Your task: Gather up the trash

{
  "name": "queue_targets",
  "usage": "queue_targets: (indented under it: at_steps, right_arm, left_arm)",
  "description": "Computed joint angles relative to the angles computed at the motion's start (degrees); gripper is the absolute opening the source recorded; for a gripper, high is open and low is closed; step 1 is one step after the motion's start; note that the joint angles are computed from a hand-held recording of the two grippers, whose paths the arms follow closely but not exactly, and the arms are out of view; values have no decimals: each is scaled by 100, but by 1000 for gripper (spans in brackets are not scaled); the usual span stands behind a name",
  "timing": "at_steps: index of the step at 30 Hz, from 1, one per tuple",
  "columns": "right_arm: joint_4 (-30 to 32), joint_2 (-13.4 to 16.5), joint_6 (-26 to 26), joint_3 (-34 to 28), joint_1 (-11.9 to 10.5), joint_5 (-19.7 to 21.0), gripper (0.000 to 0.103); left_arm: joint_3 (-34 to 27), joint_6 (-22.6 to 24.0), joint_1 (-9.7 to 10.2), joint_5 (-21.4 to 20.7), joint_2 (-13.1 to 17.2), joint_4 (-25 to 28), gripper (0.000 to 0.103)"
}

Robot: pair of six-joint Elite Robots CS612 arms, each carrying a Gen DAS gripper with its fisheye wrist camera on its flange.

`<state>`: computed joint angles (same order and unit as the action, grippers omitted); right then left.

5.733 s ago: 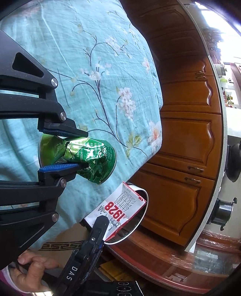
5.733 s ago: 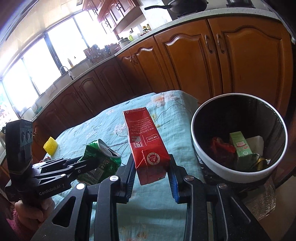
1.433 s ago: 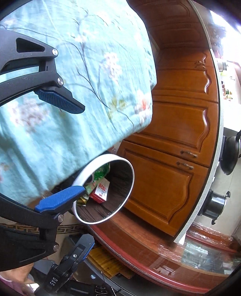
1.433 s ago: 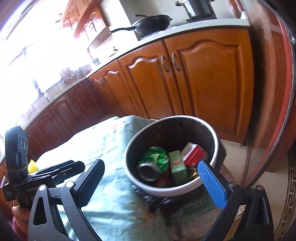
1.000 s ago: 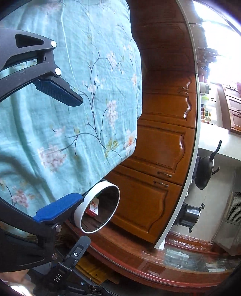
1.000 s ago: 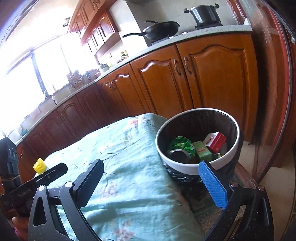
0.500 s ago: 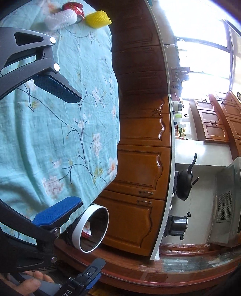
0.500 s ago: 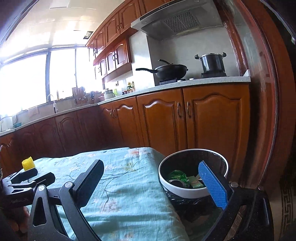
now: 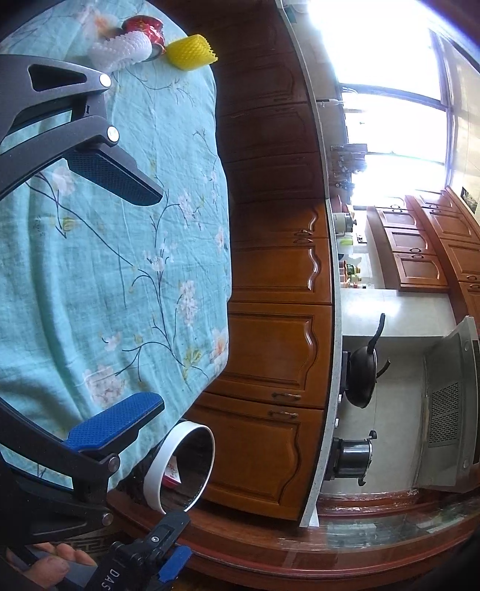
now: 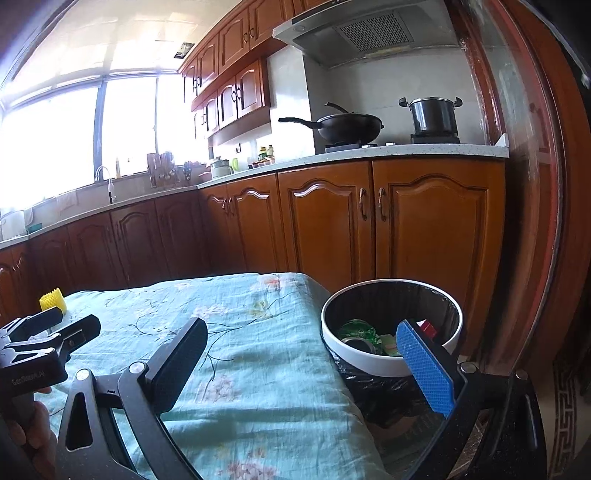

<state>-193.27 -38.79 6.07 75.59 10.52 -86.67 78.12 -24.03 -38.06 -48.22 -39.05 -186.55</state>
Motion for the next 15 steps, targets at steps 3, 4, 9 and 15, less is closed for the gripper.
queue_targets:
  at_steps: [3, 4, 9, 15]
  right_arm:
    - [32, 3, 2, -8, 5, 11, 103]
    - [43, 3, 3, -10, 5, 14, 103]
    - [77, -4, 5, -8, 5, 32, 103]
    - [73, -3, -1, -14, 6, 66, 103]
  left_arm:
    - [16, 55, 6, -23, 15, -62, 102]
    - [21, 64, 10, -35, 18, -78, 102]
    - [35, 116, 20, -40, 32, -178, 102]
    - [33, 185, 43, -86, 48, -243, 102]
